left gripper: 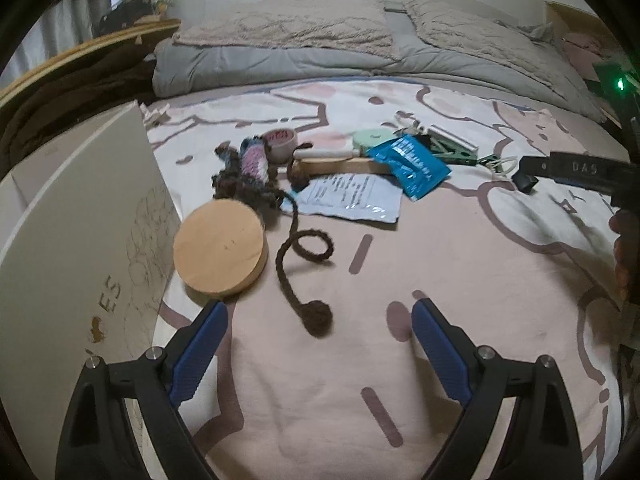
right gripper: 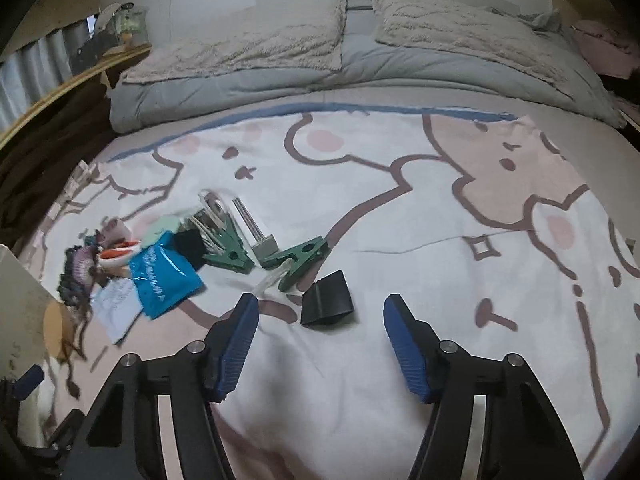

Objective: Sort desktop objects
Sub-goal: 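Lower the left tool onto the crocheted keychain's cord and close on it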

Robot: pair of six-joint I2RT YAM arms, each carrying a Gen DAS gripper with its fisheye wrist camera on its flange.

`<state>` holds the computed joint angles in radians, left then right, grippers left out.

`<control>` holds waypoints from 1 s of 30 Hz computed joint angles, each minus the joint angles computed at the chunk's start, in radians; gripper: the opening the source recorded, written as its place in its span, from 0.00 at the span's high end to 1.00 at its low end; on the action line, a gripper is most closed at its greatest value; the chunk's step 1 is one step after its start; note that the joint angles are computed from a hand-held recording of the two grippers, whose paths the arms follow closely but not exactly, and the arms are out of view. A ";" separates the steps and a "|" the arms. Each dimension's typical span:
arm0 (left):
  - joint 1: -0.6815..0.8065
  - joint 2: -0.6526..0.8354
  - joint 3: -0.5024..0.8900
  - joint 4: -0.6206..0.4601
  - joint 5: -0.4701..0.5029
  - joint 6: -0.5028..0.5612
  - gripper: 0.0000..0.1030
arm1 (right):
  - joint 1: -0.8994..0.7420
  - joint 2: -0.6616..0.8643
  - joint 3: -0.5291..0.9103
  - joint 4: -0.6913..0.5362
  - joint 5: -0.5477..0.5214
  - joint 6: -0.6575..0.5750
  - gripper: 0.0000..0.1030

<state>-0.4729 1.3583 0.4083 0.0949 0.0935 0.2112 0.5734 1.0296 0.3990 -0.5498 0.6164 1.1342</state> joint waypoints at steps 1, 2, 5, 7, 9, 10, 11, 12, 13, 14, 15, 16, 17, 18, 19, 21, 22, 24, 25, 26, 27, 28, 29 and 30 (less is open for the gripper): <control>0.004 0.017 0.010 -0.004 0.001 -0.005 0.09 | -0.016 0.017 -0.003 0.013 -0.006 -0.008 0.37; 0.010 0.035 0.019 -0.008 0.005 -0.009 0.09 | -0.031 0.046 -0.002 0.026 -0.008 -0.011 0.41; 0.026 0.083 0.040 -0.014 0.014 -0.028 0.09 | -0.077 0.080 -0.018 0.087 -0.032 -0.053 0.63; 0.041 0.111 0.055 -0.022 0.033 -0.035 0.12 | -0.086 0.087 -0.038 0.135 -0.048 -0.073 0.75; 0.053 0.115 0.060 -0.029 0.047 -0.042 0.18 | -0.070 0.089 -0.043 0.140 -0.033 -0.066 0.76; 0.055 0.112 0.057 -0.025 0.048 -0.045 0.22 | -0.063 0.083 -0.043 0.137 -0.028 -0.063 0.76; 0.058 0.106 0.052 -0.022 0.050 -0.046 0.25 | -0.055 0.068 -0.046 0.131 -0.023 -0.059 0.78; 0.060 0.106 0.053 -0.021 0.052 -0.047 0.29 | -0.050 0.059 -0.047 0.127 -0.019 -0.055 0.79; 0.060 0.106 0.051 -0.017 0.050 -0.048 0.36 | -0.046 0.053 -0.048 0.123 -0.015 -0.051 0.79; 0.060 0.103 0.049 -0.014 0.045 -0.051 0.40 | -0.037 0.036 -0.051 0.111 -0.011 -0.041 0.79; 0.058 0.099 0.047 -0.012 0.034 -0.055 0.48 | -0.031 0.025 -0.054 0.105 -0.011 -0.036 0.79; 0.058 0.098 0.046 -0.010 0.029 -0.057 0.55 | -0.029 0.021 -0.055 0.105 -0.012 -0.035 0.79; 0.058 0.096 0.045 -0.009 0.027 -0.057 0.59 | -0.019 0.013 -0.055 0.095 -0.009 -0.028 0.79; 0.059 0.091 0.043 -0.011 0.030 -0.055 0.65 | -0.006 0.004 -0.052 0.079 -0.003 -0.017 0.79; 0.061 0.091 0.043 -0.013 0.035 -0.053 0.70 | 0.000 0.001 -0.050 0.072 -0.001 -0.014 0.79; 0.062 0.082 0.041 -0.020 0.045 -0.046 0.82 | 0.029 -0.023 -0.045 0.033 0.011 0.011 0.79; 0.062 0.076 0.038 -0.023 0.048 -0.043 0.83 | 0.045 -0.034 -0.041 0.011 0.019 0.027 0.79; 0.066 0.057 0.029 -0.033 0.062 -0.031 0.83 | 0.086 -0.058 -0.034 -0.038 0.035 0.071 0.79; 0.068 0.042 0.022 -0.044 0.072 -0.021 0.83 | 0.107 -0.066 -0.030 -0.061 0.043 0.096 0.79; 0.063 0.029 0.016 -0.049 0.074 -0.019 0.84 | 0.134 -0.072 -0.024 -0.087 0.052 0.125 0.79; 0.064 0.002 0.002 -0.061 0.085 -0.009 0.84 | 0.163 -0.077 -0.018 -0.115 0.064 0.158 0.79; 0.062 -0.019 -0.008 -0.072 0.093 -0.003 0.84 | 0.189 -0.082 -0.013 -0.140 0.072 0.188 0.79; 0.061 -0.039 -0.016 -0.083 0.099 0.003 0.84 | 0.224 -0.087 -0.005 -0.171 0.081 0.228 0.79; 0.061 -0.072 -0.029 -0.104 0.108 0.012 0.84 | 0.259 -0.090 0.003 -0.201 0.091 0.271 0.79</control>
<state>-0.4121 1.2867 0.3792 -0.0087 0.2013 0.2235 0.8323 0.9394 0.4015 -0.7503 0.7079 1.4049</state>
